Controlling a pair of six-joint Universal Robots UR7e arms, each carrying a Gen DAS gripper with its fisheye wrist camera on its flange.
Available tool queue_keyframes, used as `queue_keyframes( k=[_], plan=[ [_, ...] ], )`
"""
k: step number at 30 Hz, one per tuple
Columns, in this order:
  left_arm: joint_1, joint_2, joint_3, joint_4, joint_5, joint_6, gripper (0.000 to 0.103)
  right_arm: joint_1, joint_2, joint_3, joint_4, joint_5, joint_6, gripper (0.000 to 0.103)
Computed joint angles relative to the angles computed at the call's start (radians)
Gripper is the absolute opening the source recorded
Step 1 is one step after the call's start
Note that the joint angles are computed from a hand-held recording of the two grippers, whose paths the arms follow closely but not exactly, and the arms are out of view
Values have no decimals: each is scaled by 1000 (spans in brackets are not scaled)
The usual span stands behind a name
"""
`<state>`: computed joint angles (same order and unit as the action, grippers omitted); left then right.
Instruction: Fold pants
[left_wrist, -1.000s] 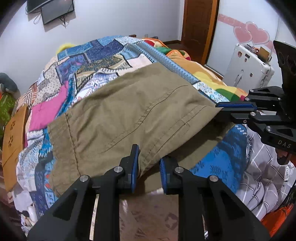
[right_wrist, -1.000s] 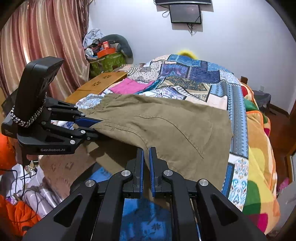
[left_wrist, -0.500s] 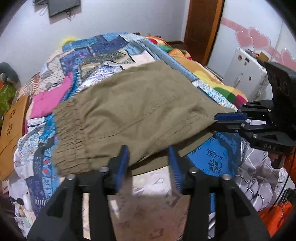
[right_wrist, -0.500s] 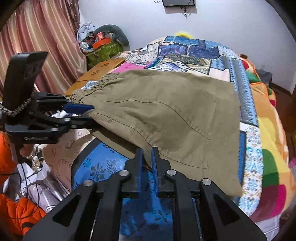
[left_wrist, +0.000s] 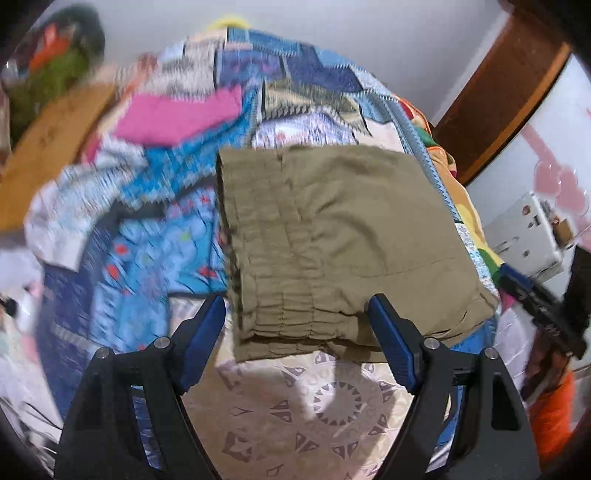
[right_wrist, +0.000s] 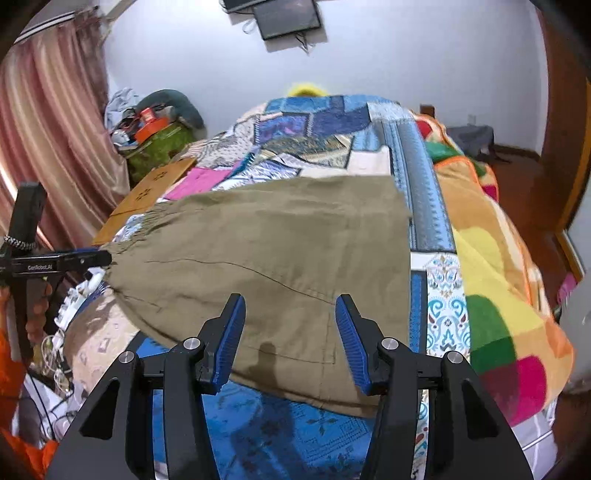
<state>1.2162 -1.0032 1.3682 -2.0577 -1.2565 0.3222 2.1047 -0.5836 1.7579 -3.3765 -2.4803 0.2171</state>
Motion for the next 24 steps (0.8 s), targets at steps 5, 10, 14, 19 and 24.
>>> queue_keyframes(
  k=[5, 10, 14, 19, 24],
  plan=[
    [-13, -20, 56, -72, 30, 47, 56, -39, -10, 24, 79, 58, 104, 47],
    [-26, -47, 96, -126, 68, 103, 52, -48, -8, 42, 82, 84, 126, 47],
    [-18, -52, 125, -154, 97, 135, 53, -43, -28, 71, 113, 77, 148, 47],
    [-13, -59, 170, -232, 109, 154, 61, -43, -24, 102, 65, 78, 145, 45],
    [-24, -45, 111, -164, 119, 155, 67, -43, -44, 89, 140, 88, 159, 47]
  ],
)
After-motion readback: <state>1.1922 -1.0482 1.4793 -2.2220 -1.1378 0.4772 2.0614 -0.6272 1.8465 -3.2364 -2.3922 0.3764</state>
